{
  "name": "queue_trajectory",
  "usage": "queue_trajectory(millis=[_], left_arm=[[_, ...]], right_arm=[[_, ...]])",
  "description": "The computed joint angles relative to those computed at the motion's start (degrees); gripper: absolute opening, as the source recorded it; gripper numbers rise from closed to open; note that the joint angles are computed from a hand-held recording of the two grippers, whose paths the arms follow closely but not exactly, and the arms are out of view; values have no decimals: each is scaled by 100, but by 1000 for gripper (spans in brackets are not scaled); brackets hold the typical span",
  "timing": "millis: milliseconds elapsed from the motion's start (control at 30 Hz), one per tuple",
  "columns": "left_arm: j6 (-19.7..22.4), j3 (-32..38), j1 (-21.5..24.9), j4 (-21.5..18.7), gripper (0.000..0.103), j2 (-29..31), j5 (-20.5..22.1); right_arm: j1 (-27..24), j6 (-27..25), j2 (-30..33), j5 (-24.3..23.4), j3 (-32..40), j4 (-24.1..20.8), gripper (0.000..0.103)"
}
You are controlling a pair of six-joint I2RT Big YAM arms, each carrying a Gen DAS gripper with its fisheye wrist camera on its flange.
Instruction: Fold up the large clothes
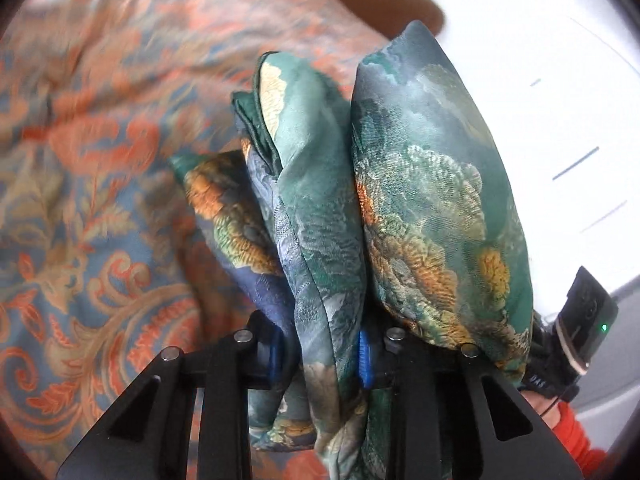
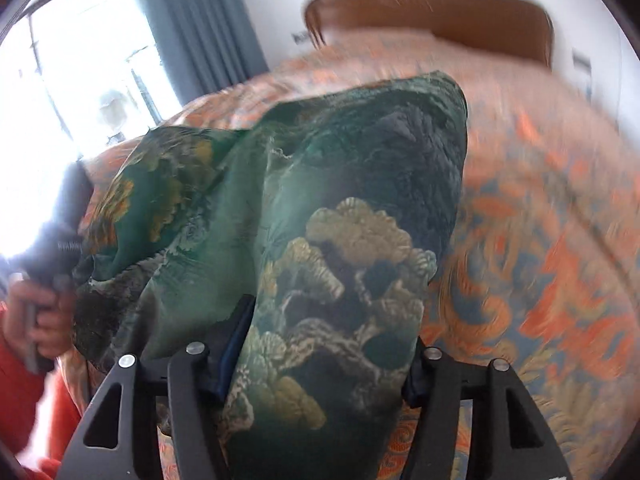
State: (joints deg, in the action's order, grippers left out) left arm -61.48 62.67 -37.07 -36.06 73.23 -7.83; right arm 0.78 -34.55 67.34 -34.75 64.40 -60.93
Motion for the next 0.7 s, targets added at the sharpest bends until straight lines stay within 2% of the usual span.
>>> queue_trajectory(millis=[100,200,333,467,600,633,700], left_arm=[[329,402,54,-216,27,72,-227],[750,930,350,-229,27,339,-243],[1277,1441,636,-420,27,561,-339],[1653,2101,992,-388,28,1279,-158],[1727,2519,1298,-433,31,2002,104],[1658,2545,1393,-443,37,2176,195],[1221,2648,1585,-711,48,2714,420]], right_arm=[[57,28,-399,-100,-99,348,60],[82,198,-408,-227,142,680,60],[213,645,131,-232,794,1121,60],[250,1028,894,-183,1523,1389,60],[248,1258,1789,-136,2244,1396,60],[232,1282,2035,-133,2406,1336,60],[256,1494,2582,-36,2701,1192,62]])
